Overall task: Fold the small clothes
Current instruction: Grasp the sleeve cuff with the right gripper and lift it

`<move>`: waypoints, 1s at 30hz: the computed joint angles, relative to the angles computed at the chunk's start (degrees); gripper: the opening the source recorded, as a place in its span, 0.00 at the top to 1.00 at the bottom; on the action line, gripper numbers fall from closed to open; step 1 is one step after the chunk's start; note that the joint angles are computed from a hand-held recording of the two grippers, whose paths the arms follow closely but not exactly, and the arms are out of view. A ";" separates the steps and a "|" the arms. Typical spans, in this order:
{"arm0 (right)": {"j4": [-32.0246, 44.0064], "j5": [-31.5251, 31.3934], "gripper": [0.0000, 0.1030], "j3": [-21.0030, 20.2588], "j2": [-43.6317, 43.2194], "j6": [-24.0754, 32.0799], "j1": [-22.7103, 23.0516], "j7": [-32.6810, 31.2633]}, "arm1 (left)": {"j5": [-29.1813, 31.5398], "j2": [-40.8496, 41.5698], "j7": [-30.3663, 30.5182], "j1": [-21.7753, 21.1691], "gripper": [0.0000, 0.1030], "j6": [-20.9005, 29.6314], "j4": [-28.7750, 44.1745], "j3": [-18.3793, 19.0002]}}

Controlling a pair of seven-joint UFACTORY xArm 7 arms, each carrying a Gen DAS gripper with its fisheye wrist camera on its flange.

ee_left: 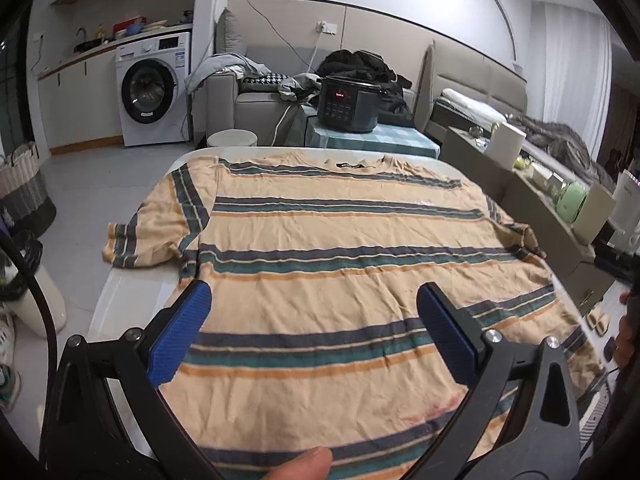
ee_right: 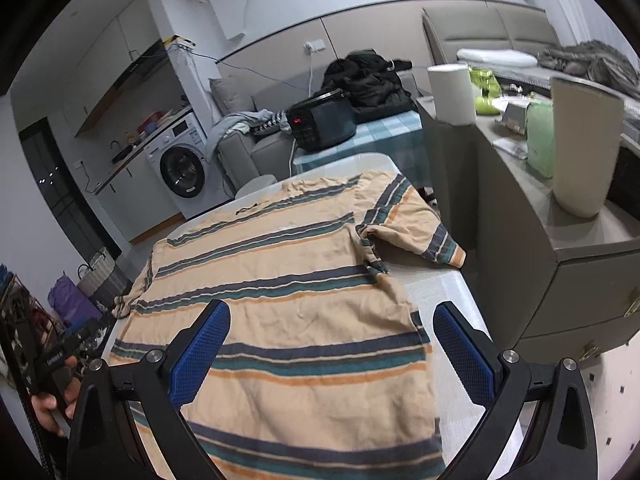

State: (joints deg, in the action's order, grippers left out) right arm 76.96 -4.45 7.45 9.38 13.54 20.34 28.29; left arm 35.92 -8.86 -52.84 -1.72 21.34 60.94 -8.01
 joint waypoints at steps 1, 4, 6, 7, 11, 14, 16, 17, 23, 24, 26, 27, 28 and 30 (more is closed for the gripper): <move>1.20 0.46 0.00 -0.02 0.95 0.68 -0.19 0.01 | 0.02 0.77 0.01 0.11 0.01 -0.10 0.66 0.09; 6.23 3.19 0.00 0.33 4.76 4.57 -1.27 -0.77 | -2.37 3.11 1.06 -0.34 0.01 -1.86 1.87 1.24; 8.96 8.36 0.01 2.12 7.41 5.37 -3.38 -3.78 | -2.20 4.50 0.22 -0.54 0.01 -2.71 2.50 1.60; 10.39 11.33 0.02 3.06 8.77 5.96 -4.47 -4.99 | -3.41 5.29 1.45 -1.00 0.01 -2.76 2.97 1.94; 16.57 23.21 0.03 7.21 14.50 7.90 -9.01 -10.50 | -6.30 8.28 4.00 -2.79 0.01 -1.95 5.53 3.18; 22.16 31.72 0.03 10.06 19.51 9.24 -11.95 -13.06 | -7.72 9.39 5.39 -3.91 0.01 -2.56 6.47 3.92; 25.13 36.11 0.04 11.50 22.27 9.29 -13.28 -14.37 | -7.20 10.16 5.02 -4.56 0.01 -2.14 7.23 4.27; 26.76 36.85 0.04 11.03 23.53 9.82 -13.13 -13.64 | -7.70 10.54 5.57 -4.82 0.01 -2.08 7.44 4.43; 34.19 41.18 0.13 10.34 29.93 11.20 -13.93 -7.49 | -10.97 13.44 8.13 -6.15 0.01 -1.16 9.51 5.35; 35.02 40.87 0.17 9.63 30.42 11.86 -13.70 -5.69 | -11.19 13.92 8.29 -6.41 0.01 -1.02 9.96 5.55; 35.49 40.88 0.17 9.86 30.62 12.72 -14.05 -4.69 | -11.63 14.77 8.61 -6.81 0.01 -0.76 10.73 5.99; 34.51 41.59 0.17 10.38 29.90 13.22 -14.52 -4.34 | -12.26 15.11 9.11 -6.90 0.01 -0.84 10.99 6.11; 32.92 42.54 0.17 11.01 28.83 13.15 -15.07 -4.69 | -12.97 15.52 9.63 -6.95 0.01 -0.99 11.29 6.22; 30.79 44.22 0.17 11.95 27.64 12.60 -15.60 -6.14 | -14.61 16.11 10.86 -6.97 0.01 -1.43 11.56 6.36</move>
State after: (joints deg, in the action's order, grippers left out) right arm 107.76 39.77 19.41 37.03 26.14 4.74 22.15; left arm 21.31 7.25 -41.98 -8.69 19.90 72.49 -1.65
